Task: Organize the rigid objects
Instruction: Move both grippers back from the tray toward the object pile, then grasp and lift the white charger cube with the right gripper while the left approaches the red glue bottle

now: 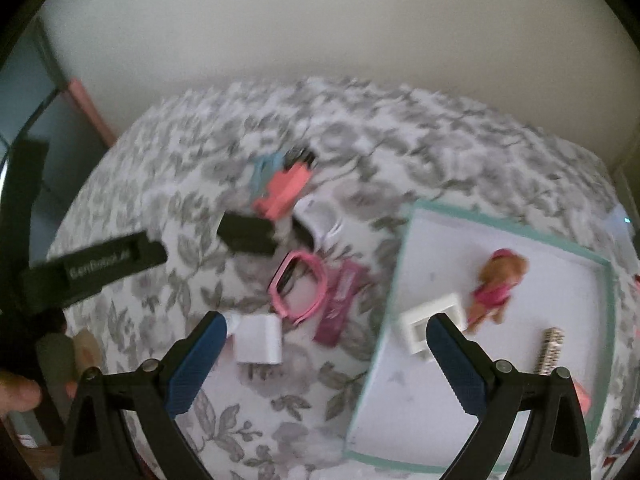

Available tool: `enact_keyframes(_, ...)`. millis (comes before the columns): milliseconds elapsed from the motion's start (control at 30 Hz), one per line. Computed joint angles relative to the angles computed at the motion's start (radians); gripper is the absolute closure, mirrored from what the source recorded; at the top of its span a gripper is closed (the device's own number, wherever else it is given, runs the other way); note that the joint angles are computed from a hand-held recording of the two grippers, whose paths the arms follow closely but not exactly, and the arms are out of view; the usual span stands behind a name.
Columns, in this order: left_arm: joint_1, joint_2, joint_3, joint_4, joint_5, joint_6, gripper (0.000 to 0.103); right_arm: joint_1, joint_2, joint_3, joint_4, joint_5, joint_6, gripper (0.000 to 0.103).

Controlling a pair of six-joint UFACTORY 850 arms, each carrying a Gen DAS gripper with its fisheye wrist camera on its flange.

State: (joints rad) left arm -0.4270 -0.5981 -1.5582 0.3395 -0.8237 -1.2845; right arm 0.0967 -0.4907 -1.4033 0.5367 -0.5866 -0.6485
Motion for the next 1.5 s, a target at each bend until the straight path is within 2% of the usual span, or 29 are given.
enact_keyframes(133, 0.012, -0.019, 0.002, -0.063, 0.003, 0.03, 0.006, 0.021, -0.037, -0.01, -0.028, -0.035, 0.017, 0.002)
enact_keyframes(267, 0.025, -0.028, 0.013, -0.118, 0.009, 0.049, 0.006, 0.044, -0.062, -0.009, -0.087, -0.03, 0.05, 0.002)
enact_keyframes(500, 0.037, -0.036, 0.024, -0.161, 0.002, 0.051, 0.007, 0.063, -0.088, -0.02, -0.088, -0.049, 0.049, 0.006)
enact_keyframes(700, 0.044, -0.018, 0.05, -0.176, 0.03, 0.069, 0.007, 0.09, -0.09, -0.003, -0.105, -0.027, 0.044, 0.023)
enact_keyframes(767, 0.046, -0.017, 0.05, -0.188, 0.039, 0.085, 0.007, 0.09, -0.089, 0.0, -0.085, -0.024, 0.026, 0.035)
enact_keyframes(800, 0.044, -0.017, 0.048, -0.192, 0.04, 0.091, 0.007, 0.088, -0.092, -0.005, -0.071, -0.031, 0.017, 0.038)
enact_keyframes(867, 0.04, -0.023, 0.035, -0.199, 0.039, 0.106, 0.007, 0.084, -0.098, -0.01, -0.034, -0.047, -0.009, 0.049)
enact_keyframes(967, 0.037, -0.026, 0.022, -0.211, 0.043, 0.131, 0.006, 0.077, -0.101, -0.012, -0.006, -0.069, -0.032, 0.057)
enact_keyframes(1300, 0.027, -0.081, -0.072, -0.285, 0.033, 0.261, 0.007, 0.057, -0.086, -0.001, -0.07, -0.087, 0.012, 0.057)
enact_keyframes(1500, 0.013, -0.096, -0.092, -0.294, 0.024, 0.27, 0.007, 0.053, -0.073, 0.005, -0.111, -0.087, 0.044, 0.057)
